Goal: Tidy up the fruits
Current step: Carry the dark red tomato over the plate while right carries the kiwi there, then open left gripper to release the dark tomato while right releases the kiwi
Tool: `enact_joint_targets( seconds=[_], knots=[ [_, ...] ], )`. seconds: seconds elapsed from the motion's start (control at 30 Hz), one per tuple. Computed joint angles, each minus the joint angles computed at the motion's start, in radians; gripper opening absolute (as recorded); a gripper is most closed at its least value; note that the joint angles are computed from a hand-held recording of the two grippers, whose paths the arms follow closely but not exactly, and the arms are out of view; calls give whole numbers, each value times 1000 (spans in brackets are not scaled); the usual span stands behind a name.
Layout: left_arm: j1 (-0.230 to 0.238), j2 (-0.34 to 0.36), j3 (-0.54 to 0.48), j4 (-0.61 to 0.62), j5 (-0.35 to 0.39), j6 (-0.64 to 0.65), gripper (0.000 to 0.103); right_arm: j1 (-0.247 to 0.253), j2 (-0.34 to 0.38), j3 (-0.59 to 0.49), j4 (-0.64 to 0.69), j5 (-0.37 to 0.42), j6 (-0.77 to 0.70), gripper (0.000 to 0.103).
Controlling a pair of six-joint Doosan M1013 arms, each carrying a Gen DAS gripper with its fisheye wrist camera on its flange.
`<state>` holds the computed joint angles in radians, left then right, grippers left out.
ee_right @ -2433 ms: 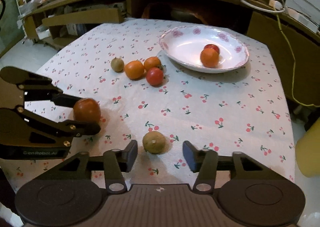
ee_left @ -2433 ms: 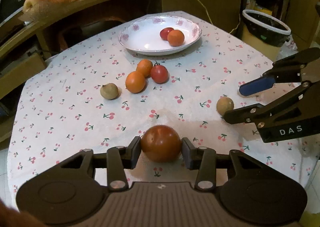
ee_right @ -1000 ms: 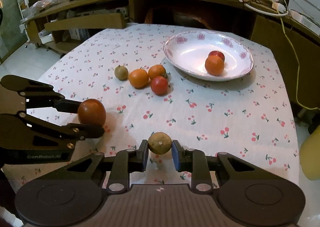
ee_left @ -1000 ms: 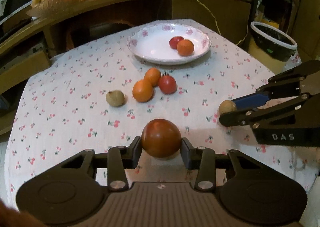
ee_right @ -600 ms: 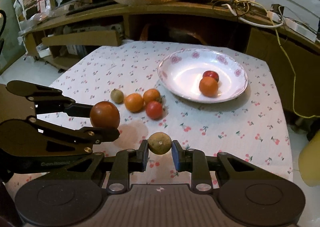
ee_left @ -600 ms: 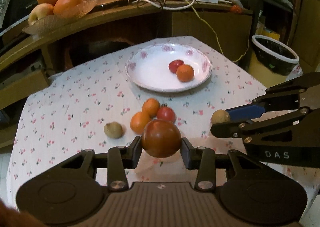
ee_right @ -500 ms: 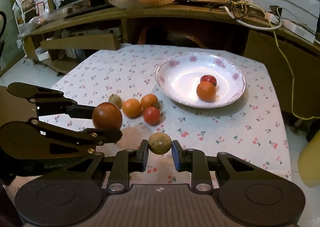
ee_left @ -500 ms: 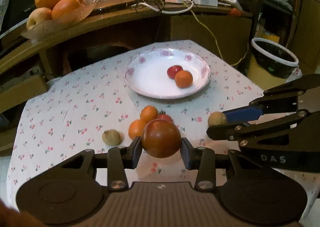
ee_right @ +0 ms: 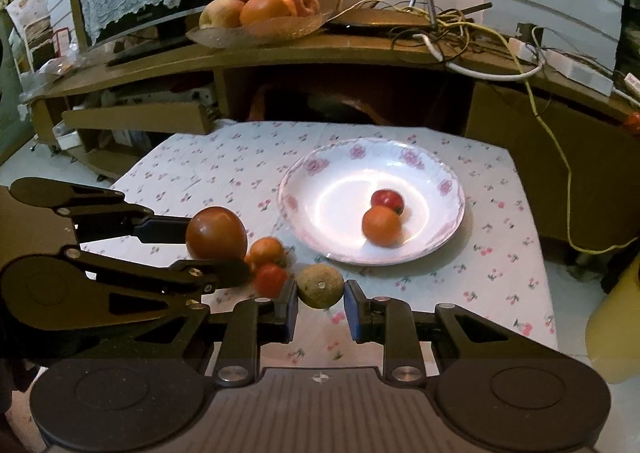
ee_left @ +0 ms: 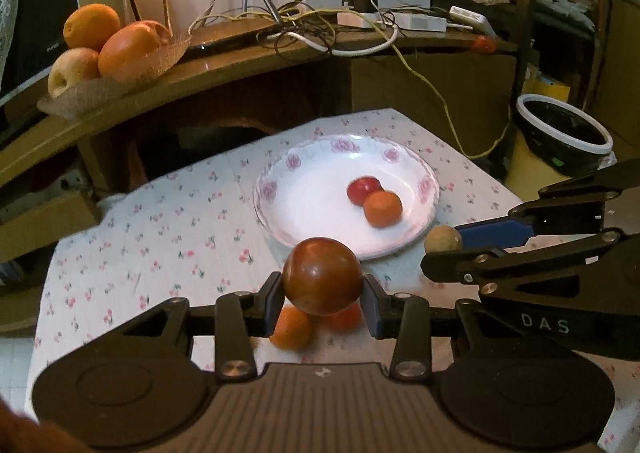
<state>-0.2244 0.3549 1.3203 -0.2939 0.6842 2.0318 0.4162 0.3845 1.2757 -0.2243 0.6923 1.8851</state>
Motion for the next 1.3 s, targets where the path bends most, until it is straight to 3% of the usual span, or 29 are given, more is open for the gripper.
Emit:
enact_joint_targets(
  seconds=[0.57, 1.3],
  knots=[
    [-18, 128, -161, 66, 21, -50, 45, -43, 92, -117, -42, 11, -6, 27],
    [-25, 170, -206, 80, 52, -63, 48, -65, 151, -192, -29, 27, -45, 33]
  ],
)
